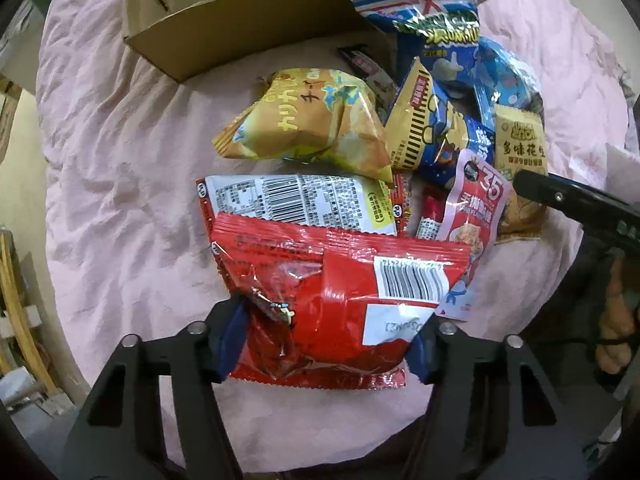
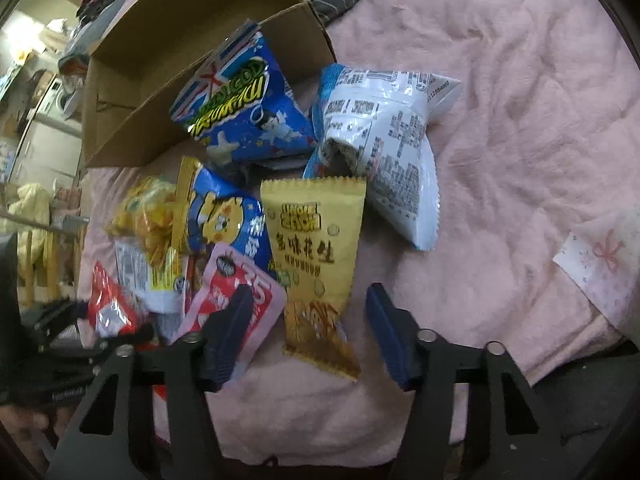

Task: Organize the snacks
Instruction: 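Grasp the red chip bag with the left tool while the right tool grasps the yellow peanut packet, then carry the red bag and peanut packet into the box and open both tools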

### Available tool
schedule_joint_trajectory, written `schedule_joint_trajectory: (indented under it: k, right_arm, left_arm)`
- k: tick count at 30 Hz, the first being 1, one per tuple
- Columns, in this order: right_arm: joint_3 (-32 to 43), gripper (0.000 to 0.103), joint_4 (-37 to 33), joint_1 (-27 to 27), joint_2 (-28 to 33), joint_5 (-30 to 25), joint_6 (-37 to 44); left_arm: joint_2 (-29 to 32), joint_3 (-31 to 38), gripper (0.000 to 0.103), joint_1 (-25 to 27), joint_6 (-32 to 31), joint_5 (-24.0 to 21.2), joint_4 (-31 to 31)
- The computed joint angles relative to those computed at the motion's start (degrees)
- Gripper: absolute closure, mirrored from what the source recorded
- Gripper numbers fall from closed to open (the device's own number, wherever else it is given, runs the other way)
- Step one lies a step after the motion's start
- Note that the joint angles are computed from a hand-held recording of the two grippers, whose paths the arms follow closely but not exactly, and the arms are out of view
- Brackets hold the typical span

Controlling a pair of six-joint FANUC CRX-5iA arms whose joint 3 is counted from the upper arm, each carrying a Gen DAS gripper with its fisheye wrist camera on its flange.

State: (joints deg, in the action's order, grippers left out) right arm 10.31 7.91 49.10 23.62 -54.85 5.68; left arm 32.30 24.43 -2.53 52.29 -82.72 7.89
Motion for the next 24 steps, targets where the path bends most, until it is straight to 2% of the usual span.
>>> schedule_joint_trajectory:
  k: [3, 5, 11, 13, 17, 22, 24]
  right_arm:
    - [0.06, 0.053, -0.06, -0.35, 0.34, 0.14, -0.44]
    - [0.05, 0.067, -0.55, -0.8, 0.52, 0.13, -0.18]
    - [-2.85, 0.087, 2.0, -0.04, -1.22, 1.91, -1.35]
    - [-4.66, 0.089, 2.52, 0.19, -2.68, 3.57, -2.12]
    - [-6.39, 0.09, 5.66, 1.34, -4.39, 4.79, -3.94]
    - [-9.53, 0.091, 10.53, 2.67, -8.31, 7.34, -7.55]
    - [-11.39, 0.091, 13.31, 3.07, -10.36, 8.71, -8.92]
  left_arm:
    - [0.53, 2.5, 0.044, 1.18, 0.02, -1.73, 0.32]
    - [0.67, 3.24, 0.045, 1.54, 0.04, -2.05, 0.6]
    - [0.37, 4.24, 0.045, 1.13, 2.25, -2.09, -0.2]
    - [1.76, 7.3, 0.045, 0.71, 3.53, -3.34, -0.85]
    - [1.76, 8.26, 0.045, 1.4, 4.02, -3.57, -0.29]
    - [-0.54, 7.11, 0.046, 2.64, 5.19, -1.84, 2.17]
    - [-2.59, 5.86, 0.046, 3.23, 5.75, 1.26, 3.2]
